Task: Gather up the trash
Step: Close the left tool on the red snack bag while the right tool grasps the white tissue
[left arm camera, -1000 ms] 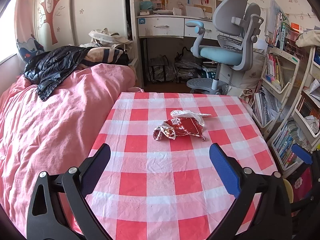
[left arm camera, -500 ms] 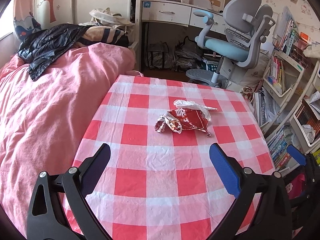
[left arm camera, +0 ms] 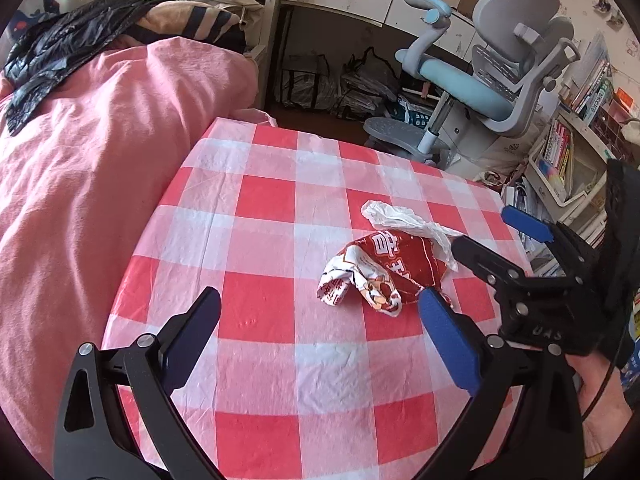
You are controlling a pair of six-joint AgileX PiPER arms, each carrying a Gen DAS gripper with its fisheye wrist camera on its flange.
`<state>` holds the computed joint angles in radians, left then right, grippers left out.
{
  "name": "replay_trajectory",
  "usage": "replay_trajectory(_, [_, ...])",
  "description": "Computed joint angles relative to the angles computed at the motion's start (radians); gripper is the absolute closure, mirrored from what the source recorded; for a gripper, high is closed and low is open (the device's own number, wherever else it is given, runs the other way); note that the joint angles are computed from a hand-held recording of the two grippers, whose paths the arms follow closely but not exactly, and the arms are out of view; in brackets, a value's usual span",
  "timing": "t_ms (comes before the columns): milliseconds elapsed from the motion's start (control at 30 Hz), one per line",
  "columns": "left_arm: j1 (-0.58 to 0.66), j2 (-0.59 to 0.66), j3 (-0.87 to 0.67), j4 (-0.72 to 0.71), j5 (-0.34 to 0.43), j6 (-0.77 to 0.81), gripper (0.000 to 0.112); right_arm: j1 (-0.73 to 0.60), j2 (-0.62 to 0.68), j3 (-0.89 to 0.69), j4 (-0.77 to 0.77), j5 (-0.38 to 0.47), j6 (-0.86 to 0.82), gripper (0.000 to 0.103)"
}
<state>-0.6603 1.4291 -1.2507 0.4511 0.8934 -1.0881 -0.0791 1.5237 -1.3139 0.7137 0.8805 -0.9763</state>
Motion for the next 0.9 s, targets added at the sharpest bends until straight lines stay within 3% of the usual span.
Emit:
replay_trajectory(133, [0.063, 0.084, -0.033, -0.054, -0.059, 0.077, 0.017, 0.064, 0.166, -0.156, -0.089, 0.029, 0.134, 0.009])
replay_trajectory(300, [0.092, 0.203, -0.092, -0.117, -0.081, 0.167, 0.017, 0.102, 0.290, -0.248, -0.182, 0.105, 0.195, 0.039])
replay_trajectory(367, [0.091, 0.233, -0.112, -0.133, -0.084, 0.192, 0.017, 0.098, 0.256, -0.183, -0.163, 0.051, 0.147, 0.045])
replay_trajectory(400, [0.090, 0.244, -0.120, -0.147, -0.089, 0.208, 0.022, 0.095, 0.241, -0.162, -0.154, 0.038, 0.126, 0.053])
replay_trajectory(433, [0.089, 0.254, -0.128, -0.166, -0.094, 0.227, 0.035, 0.090, 0.227, -0.141, -0.143, 0.032, 0.103, 0.059])
replay_trajectory(467, [0.091, 0.260, -0.133, -0.194, -0.102, 0.254, 0.043, 0.082, 0.217, -0.130, -0.132, 0.038, 0.088, 0.074])
replay_trajectory(500, [0.085, 0.260, -0.134, -0.192, -0.104, 0.261, 0.058, 0.070, 0.206, -0.118, -0.115, 0.057, 0.075, 0.085])
replay_trajectory(533, [0.087, 0.260, -0.133, -0.230, -0.117, 0.302, 0.072, 0.059, 0.196, -0.106, -0.101, 0.069, 0.060, 0.085])
replay_trajectory(633, [0.065, 0.233, -0.115, -0.240, -0.124, 0.327, 0.082, 0.026, 0.130, -0.031, -0.060, 0.064, -0.008, 0.087])
replay_trajectory(767, [0.009, 0.147, -0.073, -0.145, -0.082, 0.255, 0.088, -0.088, -0.009, 0.071, 0.059, 0.131, -0.098, 0.087])
replay_trajectory(900, [-0.113, 0.047, -0.043, 0.029, 0.046, 0.087, 0.090, -0.264, -0.169, 0.163, 0.134, 0.280, -0.194, 0.087])
